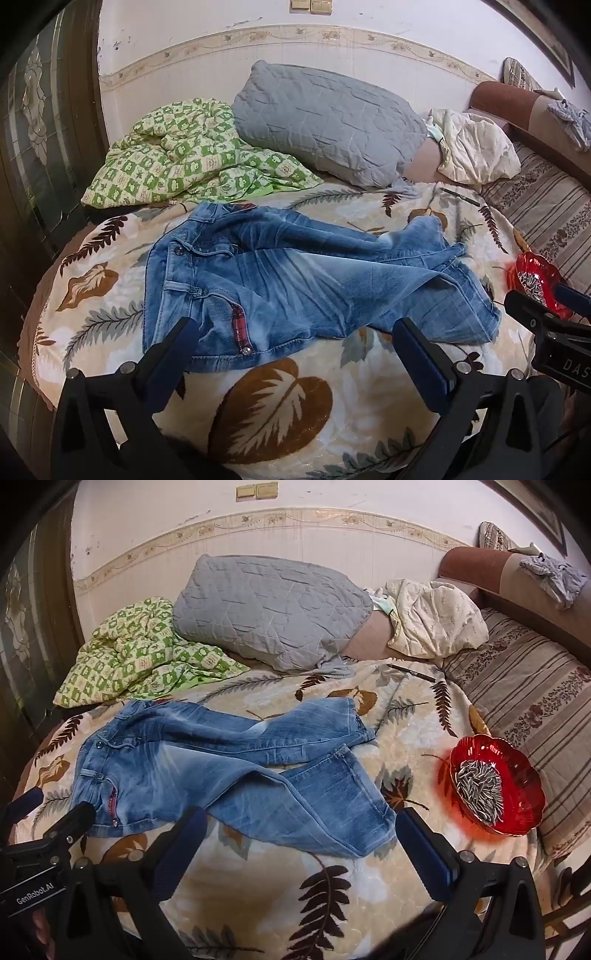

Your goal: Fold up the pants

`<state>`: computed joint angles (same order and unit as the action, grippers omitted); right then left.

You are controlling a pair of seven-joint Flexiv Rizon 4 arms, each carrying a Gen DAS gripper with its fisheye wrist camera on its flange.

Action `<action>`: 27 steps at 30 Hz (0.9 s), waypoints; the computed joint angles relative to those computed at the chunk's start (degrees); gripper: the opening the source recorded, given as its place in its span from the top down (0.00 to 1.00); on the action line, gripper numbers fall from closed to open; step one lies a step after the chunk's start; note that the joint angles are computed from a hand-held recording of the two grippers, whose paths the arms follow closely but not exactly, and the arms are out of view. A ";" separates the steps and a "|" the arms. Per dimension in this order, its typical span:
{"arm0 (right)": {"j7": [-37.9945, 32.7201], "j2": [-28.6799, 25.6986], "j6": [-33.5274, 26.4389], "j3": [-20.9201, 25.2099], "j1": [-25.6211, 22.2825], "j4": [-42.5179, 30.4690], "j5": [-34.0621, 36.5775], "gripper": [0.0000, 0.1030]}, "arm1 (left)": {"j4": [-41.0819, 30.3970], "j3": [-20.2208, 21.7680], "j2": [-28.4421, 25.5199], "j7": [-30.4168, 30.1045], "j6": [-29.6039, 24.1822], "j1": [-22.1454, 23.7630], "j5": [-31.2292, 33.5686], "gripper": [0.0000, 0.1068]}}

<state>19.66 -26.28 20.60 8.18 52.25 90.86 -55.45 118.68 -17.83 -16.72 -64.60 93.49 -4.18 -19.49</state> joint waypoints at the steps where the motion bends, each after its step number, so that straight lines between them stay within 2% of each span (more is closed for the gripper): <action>1: 0.08 0.02 0.04 -0.01 -0.01 0.05 -0.04 0.00 | -0.38 -0.64 0.04 0.63 -0.87 0.83 -0.27 0.04; 9: -0.08 0.01 -0.12 0.01 0.05 -0.07 -0.01 0.00 | -0.03 -0.41 -0.02 0.74 -0.11 0.44 -0.77 0.04; 10: -0.08 0.07 -0.17 0.02 0.06 -0.01 -0.05 0.00 | -0.05 -0.67 0.00 0.38 -0.20 0.80 -0.27 0.04; 11: -0.12 0.03 -0.21 0.01 0.06 -0.09 -0.03 0.00 | 0.43 -2.77 -0.34 2.15 0.77 2.76 -1.47 0.04; 13: -0.09 0.13 -0.25 0.02 0.04 0.00 -0.07 0.00 | 0.45 -3.42 -0.39 2.34 0.81 3.54 -1.37 0.04; 17: -0.21 0.14 -0.23 0.08 -0.01 -0.01 -0.01 0.00 | 0.11 -1.61 -0.33 1.35 0.37 1.85 -0.85 0.04; 24: -0.20 0.17 -0.13 0.10 -0.05 0.03 0.02 0.00 | 0.50 -3.07 -0.14 2.09 0.40 3.21 -1.30 0.04; 27: -0.25 0.07 -0.20 0.09 -0.01 -0.08 0.05 0.00 | 0.29 -1.84 0.06 1.67 0.07 2.03 -1.07 0.04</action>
<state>19.41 -26.21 20.40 8.27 52.24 90.77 -55.40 118.97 -19.67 -16.66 -62.93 93.56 -2.16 -20.56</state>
